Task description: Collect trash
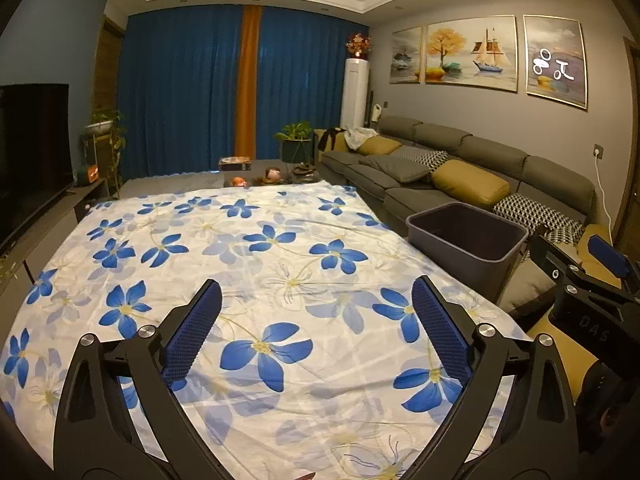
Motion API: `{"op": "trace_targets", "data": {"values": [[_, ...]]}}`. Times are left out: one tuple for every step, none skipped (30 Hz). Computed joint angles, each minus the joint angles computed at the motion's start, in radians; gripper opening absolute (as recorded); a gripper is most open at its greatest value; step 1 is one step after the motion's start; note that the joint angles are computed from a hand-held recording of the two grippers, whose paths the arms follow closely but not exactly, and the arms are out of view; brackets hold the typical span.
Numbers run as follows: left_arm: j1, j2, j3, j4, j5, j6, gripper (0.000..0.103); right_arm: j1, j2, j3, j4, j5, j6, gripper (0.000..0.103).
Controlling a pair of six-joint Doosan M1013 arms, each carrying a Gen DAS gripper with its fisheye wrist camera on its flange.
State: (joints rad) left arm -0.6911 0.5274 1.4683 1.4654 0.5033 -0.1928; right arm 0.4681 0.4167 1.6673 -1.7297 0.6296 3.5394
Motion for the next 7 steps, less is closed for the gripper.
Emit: {"op": "trace_targets", "data": {"values": [[0.000, 0.000, 0.000, 0.000, 0.002, 0.002, 0.096, 0.000, -0.001, 0.001, -0.001, 0.000, 0.001, 0.097], [-0.001, 0.000, -0.001, -0.004, 0.008, 0.006, 0.096, 0.000, -0.001, 0.001, -0.001, 0.000, 0.003, 0.097], [-0.002, 0.001, -0.003, -0.015, 0.013, 0.013, 0.096, 0.000, -0.001, 0.002, -0.002, 0.000, 0.004, 0.097], [-0.001, 0.001, -0.004, -0.023, 0.014, 0.018, 0.096, 0.000, -0.001, 0.001, -0.002, 0.000, 0.005, 0.097], [0.000, 0.000, -0.003, -0.030, 0.012, 0.020, 0.096, 0.000, -0.002, 0.002, -0.002, 0.000, 0.006, 0.097], [0.001, -0.001, -0.003, -0.036, 0.007, 0.020, 0.096, -0.002, -0.005, 0.005, -0.005, -0.002, 0.011, 0.097], [0.003, -0.002, -0.003, -0.050, 0.003, 0.027, 0.096, -0.002, -0.005, 0.006, -0.007, -0.002, 0.015, 0.097]]}}
